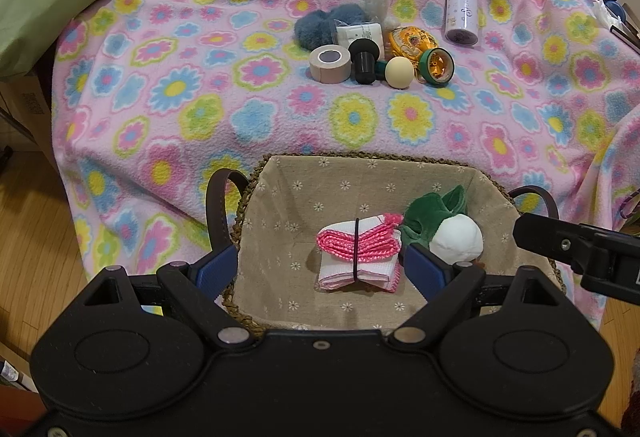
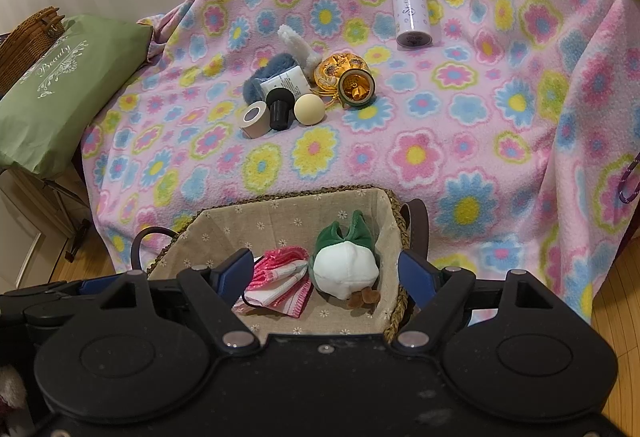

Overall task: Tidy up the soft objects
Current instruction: 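Withdraw both open tools from the basket toward the remaining items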

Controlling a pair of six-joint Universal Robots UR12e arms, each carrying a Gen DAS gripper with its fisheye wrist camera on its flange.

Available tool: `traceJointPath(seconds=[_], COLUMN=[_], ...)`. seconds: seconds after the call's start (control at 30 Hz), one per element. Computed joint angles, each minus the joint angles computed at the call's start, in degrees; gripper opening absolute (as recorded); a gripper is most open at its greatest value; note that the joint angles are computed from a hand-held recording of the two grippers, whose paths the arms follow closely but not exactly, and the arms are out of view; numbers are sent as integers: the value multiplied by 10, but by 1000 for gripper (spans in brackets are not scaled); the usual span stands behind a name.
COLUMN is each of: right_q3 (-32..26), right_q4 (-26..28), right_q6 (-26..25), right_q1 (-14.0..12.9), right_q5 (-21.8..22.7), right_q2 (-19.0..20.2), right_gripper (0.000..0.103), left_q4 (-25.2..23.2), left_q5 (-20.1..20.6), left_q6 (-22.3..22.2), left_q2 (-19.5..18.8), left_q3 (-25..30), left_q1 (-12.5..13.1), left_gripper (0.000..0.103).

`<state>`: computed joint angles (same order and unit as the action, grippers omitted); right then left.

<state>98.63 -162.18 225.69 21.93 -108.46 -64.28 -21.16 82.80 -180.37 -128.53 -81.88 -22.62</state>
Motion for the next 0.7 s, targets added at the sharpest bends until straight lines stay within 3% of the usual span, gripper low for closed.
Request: traceJointPath(seconds=[0.7], right_q3=[-5], right_q4=[23], right_q6=[5], right_q1=[-1], right_q5=[0], right_q2=[2], right_gripper=[81], left_q4=[19], left_q5=[22], left_q6=[6], left_q2=[-2], left_q3=[-2], left_q1=[-3], left_gripper=[87])
